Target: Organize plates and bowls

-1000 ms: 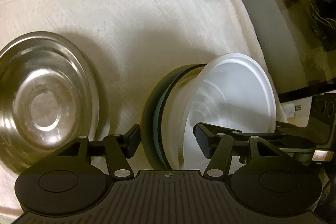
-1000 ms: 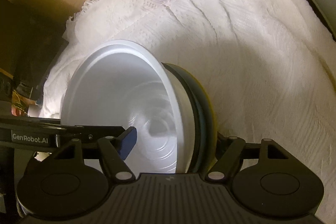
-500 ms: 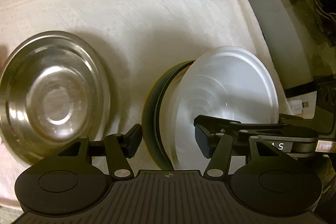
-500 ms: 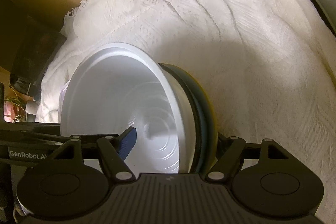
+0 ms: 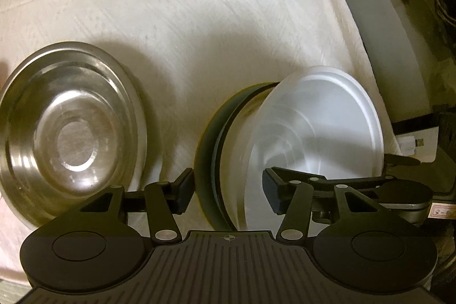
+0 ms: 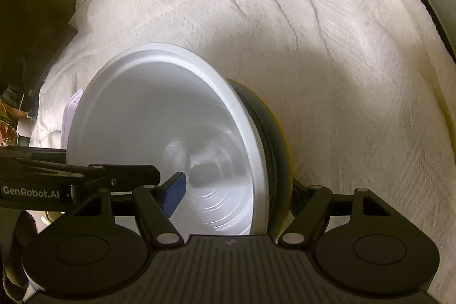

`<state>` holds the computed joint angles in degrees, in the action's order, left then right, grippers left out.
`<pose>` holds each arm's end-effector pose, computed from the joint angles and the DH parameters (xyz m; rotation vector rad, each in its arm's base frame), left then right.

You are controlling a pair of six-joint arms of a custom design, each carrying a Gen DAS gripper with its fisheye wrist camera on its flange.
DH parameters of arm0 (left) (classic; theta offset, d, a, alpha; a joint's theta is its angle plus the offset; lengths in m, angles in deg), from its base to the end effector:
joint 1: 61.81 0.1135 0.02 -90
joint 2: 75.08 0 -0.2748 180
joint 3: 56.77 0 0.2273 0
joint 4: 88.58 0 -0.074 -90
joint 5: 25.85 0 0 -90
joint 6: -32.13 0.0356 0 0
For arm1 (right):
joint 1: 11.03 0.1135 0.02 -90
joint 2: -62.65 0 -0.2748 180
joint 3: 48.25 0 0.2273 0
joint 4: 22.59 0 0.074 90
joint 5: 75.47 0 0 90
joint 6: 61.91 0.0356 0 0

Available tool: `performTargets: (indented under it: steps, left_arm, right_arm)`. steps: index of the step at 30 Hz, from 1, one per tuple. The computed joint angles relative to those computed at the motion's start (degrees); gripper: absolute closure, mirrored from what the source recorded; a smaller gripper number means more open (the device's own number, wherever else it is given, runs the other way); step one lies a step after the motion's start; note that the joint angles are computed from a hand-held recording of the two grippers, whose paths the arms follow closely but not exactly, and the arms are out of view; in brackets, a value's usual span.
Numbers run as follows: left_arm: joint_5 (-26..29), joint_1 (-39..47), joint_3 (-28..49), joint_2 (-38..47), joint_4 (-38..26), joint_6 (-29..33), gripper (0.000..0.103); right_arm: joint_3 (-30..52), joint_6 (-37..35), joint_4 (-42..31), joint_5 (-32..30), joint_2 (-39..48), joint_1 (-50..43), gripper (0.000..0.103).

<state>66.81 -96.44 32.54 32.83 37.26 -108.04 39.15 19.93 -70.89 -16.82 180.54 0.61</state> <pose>0.2890 -0.2016 0.1978 -0.3859 2.9046 -0.3498 0.3535 0.0917 0.1386 -0.5685 2.8001 0.8096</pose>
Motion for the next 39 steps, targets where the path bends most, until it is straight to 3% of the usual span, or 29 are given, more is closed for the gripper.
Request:
performTargets:
  steps: [4, 12, 28, 31, 39]
  left_arm:
    - [0.54, -0.1, 0.05, 1.22, 0.7, -0.25, 0.046]
    - [0.64, -0.15, -0.63, 1.22, 1.85, -0.29, 0.044]
    - [0.27, -0.14, -0.4, 2.08, 2.1, -0.98, 0.044]
    - [0.04, -0.24, 0.03, 2.32, 1.66, -1.04, 0.045]
    - [1.15, 0.34, 0.1, 2.52, 1.33, -0.73, 0.045]
  right_arm:
    - [-1.19, 0.35, 1.51, 1.86, -0.63, 0.17, 0.03]
    - [-0.87, 2.34, 1.51, -0.45, 0.53, -1.14, 0.03]
    - [1.46, 3.31, -1.13, -1.08, 1.8, -0.91, 0.039]
    - [2.0, 2.6, -2.07, -1.81, 2.22, -1.08, 0.045]
    - [3.31, 5.02, -3.94, -1.11, 2.38, -0.48, 0.045]
